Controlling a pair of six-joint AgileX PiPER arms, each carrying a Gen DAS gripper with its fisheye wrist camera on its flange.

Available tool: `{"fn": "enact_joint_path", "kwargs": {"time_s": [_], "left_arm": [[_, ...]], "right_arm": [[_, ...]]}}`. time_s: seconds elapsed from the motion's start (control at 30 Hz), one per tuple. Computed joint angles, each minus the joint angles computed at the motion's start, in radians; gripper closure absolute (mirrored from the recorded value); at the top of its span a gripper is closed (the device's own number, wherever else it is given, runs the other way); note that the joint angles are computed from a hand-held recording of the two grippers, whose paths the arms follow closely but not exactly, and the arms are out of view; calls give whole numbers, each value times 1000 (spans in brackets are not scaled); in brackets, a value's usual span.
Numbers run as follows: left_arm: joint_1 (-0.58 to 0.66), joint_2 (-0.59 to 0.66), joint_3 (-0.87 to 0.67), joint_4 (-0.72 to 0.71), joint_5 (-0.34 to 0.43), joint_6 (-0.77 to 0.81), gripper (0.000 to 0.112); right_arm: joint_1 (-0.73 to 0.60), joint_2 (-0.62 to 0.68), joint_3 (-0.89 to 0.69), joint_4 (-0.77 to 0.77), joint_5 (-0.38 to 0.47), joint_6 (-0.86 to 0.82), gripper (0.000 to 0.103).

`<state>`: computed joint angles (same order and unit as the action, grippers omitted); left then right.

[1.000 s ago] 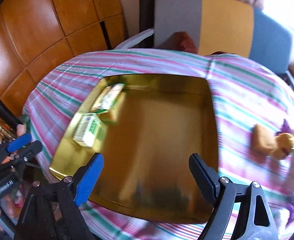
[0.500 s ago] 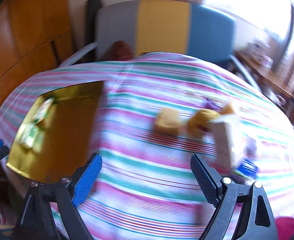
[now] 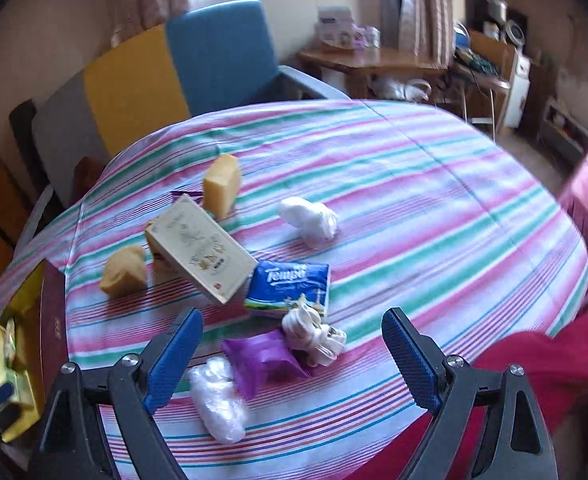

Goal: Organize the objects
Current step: 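Grasp the plastic-wrapped white item with the left gripper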

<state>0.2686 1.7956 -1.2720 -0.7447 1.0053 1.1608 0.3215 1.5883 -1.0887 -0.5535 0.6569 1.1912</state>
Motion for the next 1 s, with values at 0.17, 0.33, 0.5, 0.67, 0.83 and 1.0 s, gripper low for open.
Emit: {"fn": "enact_joint_path", "kwargs": {"time_s": [0.17,0.33,0.5,0.67,0.83,1.0], "left_arm": [[-168,59,-13,24,0,-82,61],[-286,153,-81,15,38,-191,61],[-380,230,-153,26,41,-300,61],[-447,282,-202,27,33,-367,61],[-473,296,-177,12,-22,-324,69],[-415,233,-93,-10,-40,-204,74]], "right_arm": [[-82,-33,82,145,-174,-47,11],[-98,-45,107,192,-233,-78,11],[-113,-59,133,243,-277,-125,11],[-120,-60,136,280,-287,-170,11],[-122,-59,134,296,-283,-187,12],[-120,-30,98,329,-235,-226,20]]}}
